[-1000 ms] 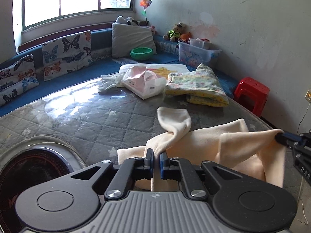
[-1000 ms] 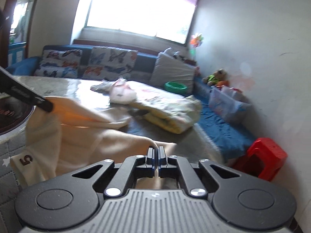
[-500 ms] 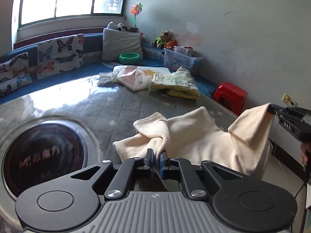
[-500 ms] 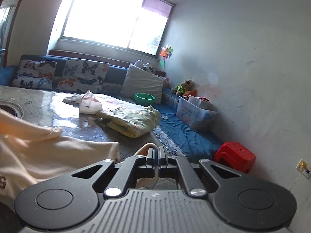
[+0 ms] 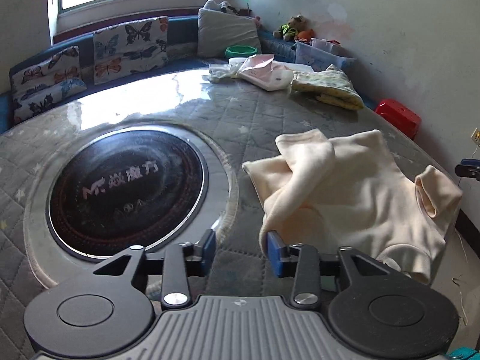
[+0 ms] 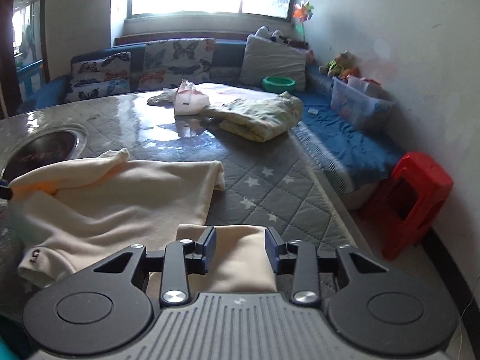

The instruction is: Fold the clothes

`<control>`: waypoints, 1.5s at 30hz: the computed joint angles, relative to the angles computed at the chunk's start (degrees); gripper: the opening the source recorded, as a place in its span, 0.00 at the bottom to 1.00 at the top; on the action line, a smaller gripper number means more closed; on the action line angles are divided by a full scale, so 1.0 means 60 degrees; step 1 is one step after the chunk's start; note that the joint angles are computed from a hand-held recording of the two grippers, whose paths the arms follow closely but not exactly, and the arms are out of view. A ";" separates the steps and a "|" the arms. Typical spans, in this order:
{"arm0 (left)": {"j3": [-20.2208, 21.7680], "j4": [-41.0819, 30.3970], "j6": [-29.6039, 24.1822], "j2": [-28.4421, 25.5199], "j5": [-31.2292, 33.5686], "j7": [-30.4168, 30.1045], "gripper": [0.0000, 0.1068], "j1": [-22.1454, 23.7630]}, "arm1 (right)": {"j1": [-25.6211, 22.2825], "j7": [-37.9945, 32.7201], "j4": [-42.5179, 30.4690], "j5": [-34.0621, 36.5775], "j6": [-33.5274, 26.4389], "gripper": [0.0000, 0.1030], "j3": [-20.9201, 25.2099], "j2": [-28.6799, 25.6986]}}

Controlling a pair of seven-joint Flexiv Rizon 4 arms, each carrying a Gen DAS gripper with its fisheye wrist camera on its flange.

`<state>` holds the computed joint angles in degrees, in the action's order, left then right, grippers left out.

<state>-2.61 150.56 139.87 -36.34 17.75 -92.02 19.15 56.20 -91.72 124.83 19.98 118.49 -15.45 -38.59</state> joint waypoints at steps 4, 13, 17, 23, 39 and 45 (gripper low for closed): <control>-0.0265 -0.0218 -0.0181 0.0262 0.0468 0.0073 0.56 0.0303 | -0.0064 -0.0030 -0.0150 -0.0005 0.0075 0.40 -0.0038 0.0023; -0.1108 -0.1874 -0.1567 -0.0061 0.0174 -0.0868 0.55 0.0544 | -0.1565 0.0834 -0.2121 -0.1070 -0.0169 0.42 0.1097 -0.1244; -0.1266 -0.2668 -0.2642 -0.0518 -0.0166 -0.0698 0.55 0.0480 | -0.1996 0.1475 -0.3135 -0.1654 -0.0597 0.46 0.1267 -0.1886; -0.1502 -0.3094 -0.3116 -0.1084 -0.0411 -0.0167 0.55 0.0557 | -0.2943 0.2476 -0.4368 -0.2933 -0.1398 0.46 0.1916 -0.2618; -0.2042 -0.3009 -0.2517 -0.1435 0.0052 0.0108 0.12 0.1375 | -0.3528 0.3676 -0.4667 -0.4585 -0.1316 0.12 0.2422 -0.2854; -0.1918 -0.2987 -0.1448 -0.1554 0.0611 -0.0049 0.09 0.1295 | -0.3399 0.3498 -0.4298 -0.4353 -0.0584 0.10 0.2383 -0.2603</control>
